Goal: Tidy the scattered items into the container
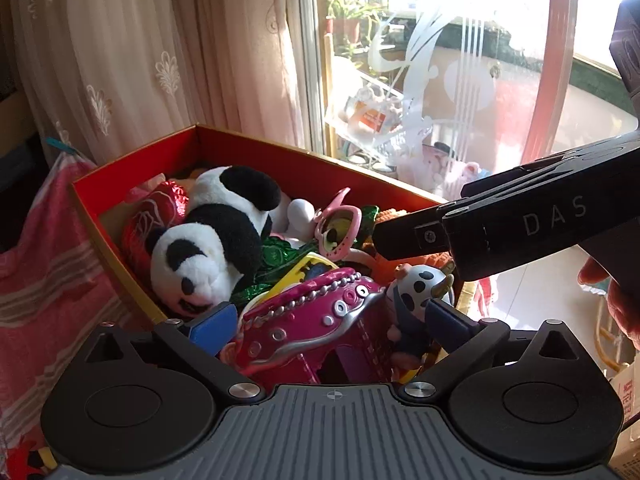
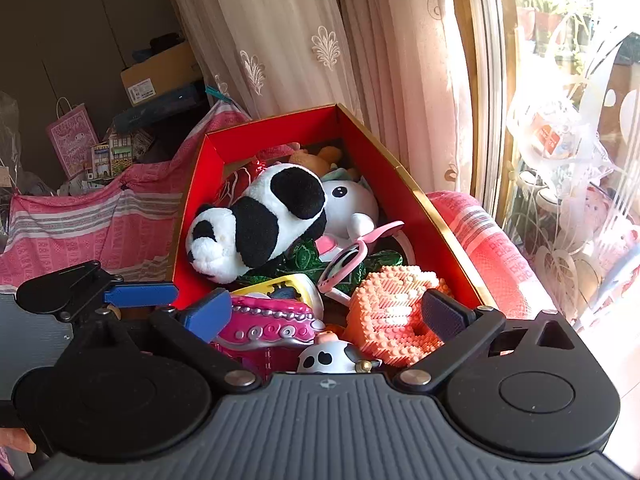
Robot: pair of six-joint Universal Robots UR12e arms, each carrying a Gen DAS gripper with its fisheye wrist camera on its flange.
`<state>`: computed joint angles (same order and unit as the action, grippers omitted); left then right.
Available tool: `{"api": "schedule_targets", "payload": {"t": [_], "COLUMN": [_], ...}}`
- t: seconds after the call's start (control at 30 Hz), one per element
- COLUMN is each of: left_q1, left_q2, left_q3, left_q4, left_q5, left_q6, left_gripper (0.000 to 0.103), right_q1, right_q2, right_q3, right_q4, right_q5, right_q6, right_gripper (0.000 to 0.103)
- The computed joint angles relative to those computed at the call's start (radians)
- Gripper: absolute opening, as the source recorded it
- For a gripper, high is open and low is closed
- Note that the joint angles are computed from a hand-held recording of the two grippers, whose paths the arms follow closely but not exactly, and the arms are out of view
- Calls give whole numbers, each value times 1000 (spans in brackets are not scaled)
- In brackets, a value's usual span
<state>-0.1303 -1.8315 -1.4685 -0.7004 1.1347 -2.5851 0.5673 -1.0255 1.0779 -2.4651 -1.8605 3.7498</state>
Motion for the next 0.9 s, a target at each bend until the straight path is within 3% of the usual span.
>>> {"api": "schedule_targets", "payload": {"t": [0.17,0.3,0.47,0.53,0.6,0.67,0.73,0.83,0.9], "left_q1": [23,44,87,87,82,77,60,22,2], "left_q2": [-7,-14,-35,-43,-65,-85,-90,-90,-93], "left_q3": [6,32,106,130,196,239,242,225,232], "left_q4": [28,8,-154,-189,-322,-390,-353,-264,-279], "left_q5": [-2,-8,-143,-138,-134,-137,-73,77,138], "left_q6": [35,46,111,102,133,126,100,87,110], "left_gripper": [103,103,103,103,103,103,103,103,103], "right_q1": [2,1,-3,-6,-6,-5,-7,-12,-15], "right_q2": [5,12,25,29,38,47,57,76,91], "right_q3": [-24,-69,-138,-156,-182,-207,-232,-271,-303], "right_q4": [76,188,320,355,405,451,493,543,593], "right_q5": [-30,-20,30,70,92,99,119,154,171], "right_q6": [77,57,28,24,13,-5,-32,-95,-132], "right_gripper": [101,102,102,102,102,102,102,102,102]}}
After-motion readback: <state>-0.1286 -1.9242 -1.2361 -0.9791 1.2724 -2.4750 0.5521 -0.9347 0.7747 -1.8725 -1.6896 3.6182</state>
